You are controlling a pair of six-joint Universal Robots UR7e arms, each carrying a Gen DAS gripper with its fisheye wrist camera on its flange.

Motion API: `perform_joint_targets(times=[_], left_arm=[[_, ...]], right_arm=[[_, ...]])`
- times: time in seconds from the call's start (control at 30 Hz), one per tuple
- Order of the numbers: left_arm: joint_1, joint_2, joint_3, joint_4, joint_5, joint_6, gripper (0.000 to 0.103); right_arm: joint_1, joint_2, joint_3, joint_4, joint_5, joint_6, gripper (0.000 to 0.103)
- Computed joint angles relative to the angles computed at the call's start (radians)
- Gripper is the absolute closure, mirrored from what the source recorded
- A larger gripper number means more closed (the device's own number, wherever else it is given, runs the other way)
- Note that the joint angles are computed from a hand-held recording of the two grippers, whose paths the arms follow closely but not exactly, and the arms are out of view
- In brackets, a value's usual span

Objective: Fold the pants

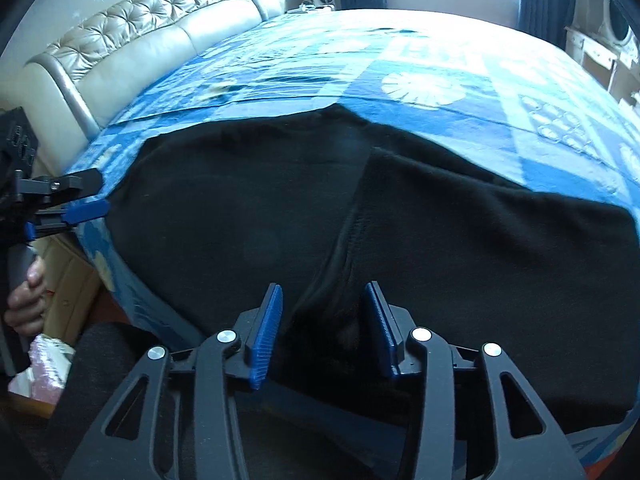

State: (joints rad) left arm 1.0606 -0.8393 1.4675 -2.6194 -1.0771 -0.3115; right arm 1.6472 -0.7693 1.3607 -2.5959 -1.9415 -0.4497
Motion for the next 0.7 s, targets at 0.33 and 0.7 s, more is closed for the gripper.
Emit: perform_joint_targets(times=[0.33,0.7], left_arm=[[0.002,0.001,0.002,0.005,0.000,-0.001,0.004],[0.006,0.007,-0.004,0.019,-0.002,-0.011,0.004]], right_arm=[[-0.038,-0.080,-0.058,0.209,0.294,0.070,0.044],[-0.282,-0.191,-0.140,0.129,0.390,0.383,0.034]])
